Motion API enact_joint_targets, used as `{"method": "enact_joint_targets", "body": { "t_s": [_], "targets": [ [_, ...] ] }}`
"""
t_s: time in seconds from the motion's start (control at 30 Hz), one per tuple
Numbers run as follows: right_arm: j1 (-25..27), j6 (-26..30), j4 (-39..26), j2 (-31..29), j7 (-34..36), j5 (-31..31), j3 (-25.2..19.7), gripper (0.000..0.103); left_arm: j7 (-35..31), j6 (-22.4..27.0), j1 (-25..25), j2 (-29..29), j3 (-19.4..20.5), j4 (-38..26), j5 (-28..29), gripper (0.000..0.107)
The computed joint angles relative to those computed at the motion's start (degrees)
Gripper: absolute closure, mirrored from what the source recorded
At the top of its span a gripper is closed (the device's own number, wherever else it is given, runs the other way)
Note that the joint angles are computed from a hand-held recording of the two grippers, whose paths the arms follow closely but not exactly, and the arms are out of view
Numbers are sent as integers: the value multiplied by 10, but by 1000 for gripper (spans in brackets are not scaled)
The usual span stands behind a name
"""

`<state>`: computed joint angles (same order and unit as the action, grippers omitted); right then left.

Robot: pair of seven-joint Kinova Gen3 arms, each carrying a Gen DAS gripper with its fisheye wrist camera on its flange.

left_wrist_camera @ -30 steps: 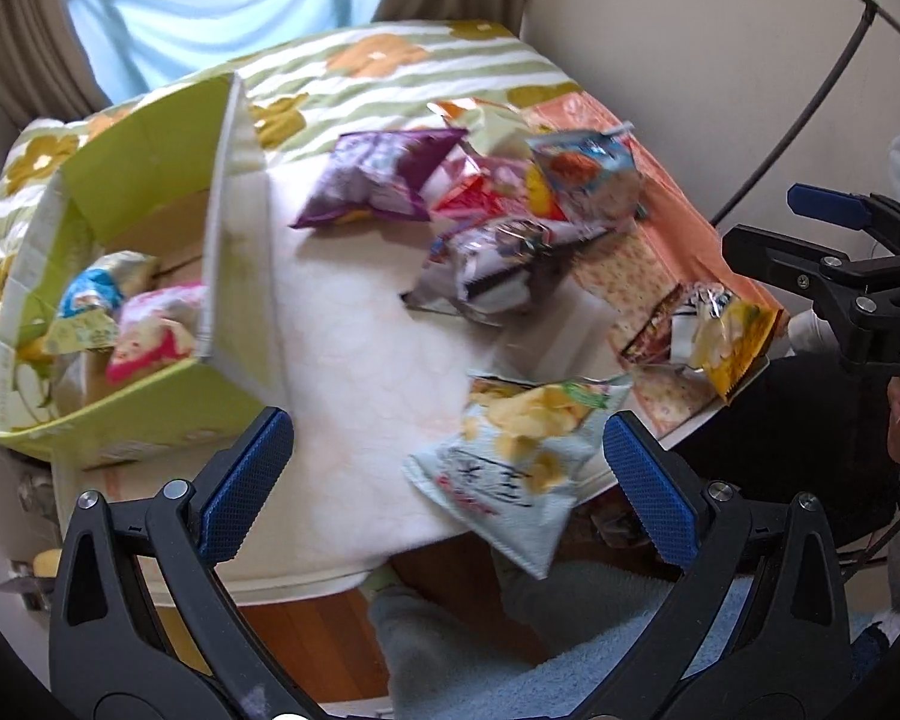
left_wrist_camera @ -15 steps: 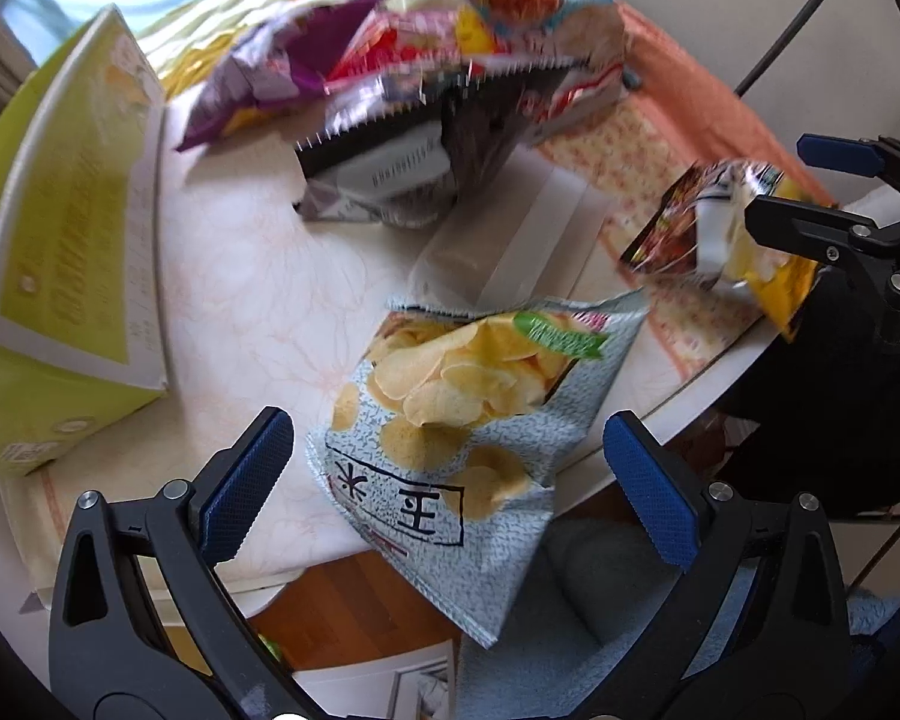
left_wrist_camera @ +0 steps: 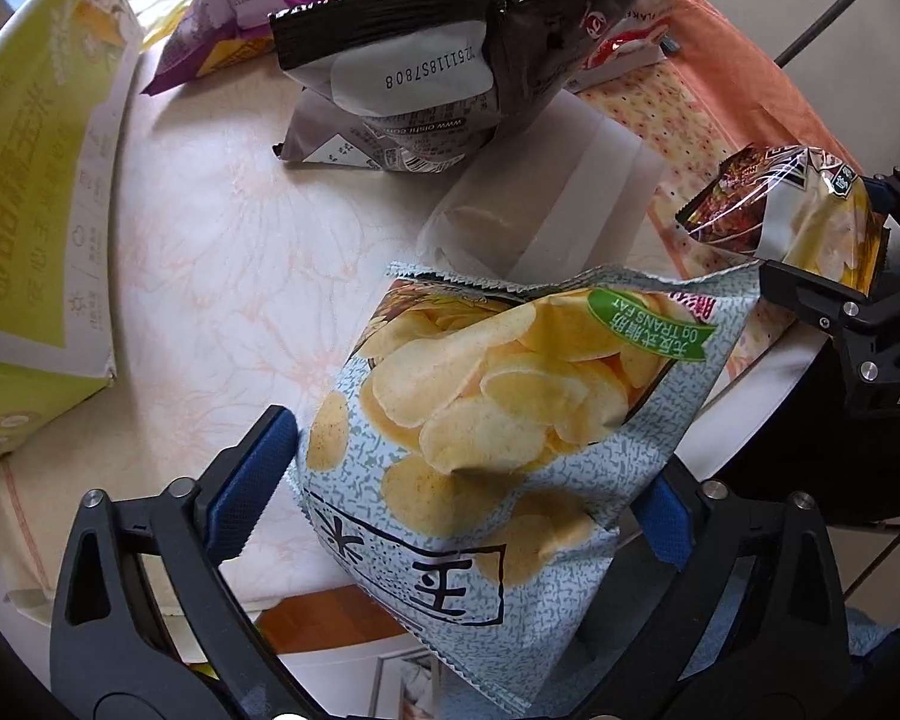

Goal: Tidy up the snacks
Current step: 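Grasp the potato chip bag with left tool while right tool grasps the brown TATRE bag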

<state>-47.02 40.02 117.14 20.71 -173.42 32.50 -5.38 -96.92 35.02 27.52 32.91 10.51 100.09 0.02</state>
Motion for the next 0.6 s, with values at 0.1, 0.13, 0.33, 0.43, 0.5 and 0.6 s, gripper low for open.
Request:
{"method": "enact_joint_targets", "body": {
  "t_s": [0.1, 0.13, 0.33, 0.43, 0.5, 0.6],
  "targets": [
    [2, -3, 1, 2, 2, 1, 0, 0, -7, -3, -6, 5, 3, -1, 2, 16],
    [2, -5, 1, 5, 2, 0, 1, 0, -12, -6, -11, 5, 4, 2, 4, 18],
    [7, -16, 0, 11, 13, -4, 4, 0, -34, -14, -33, -2, 14, 17, 20, 28],
    [6, -20, 1, 13, 14, -6, 8, 0, -29, -17, -23, -19, 10, 28, 22, 34],
    [7, -22, 1, 14, 16, -9, 9, 0, -27, -12, -21, -23, 8, 26, 20, 35],
    [14, -19, -6, 20, 39, -20, 5, 0, -22, 1, -18, -25, 5, 19, 20, 36]
  ]
}}
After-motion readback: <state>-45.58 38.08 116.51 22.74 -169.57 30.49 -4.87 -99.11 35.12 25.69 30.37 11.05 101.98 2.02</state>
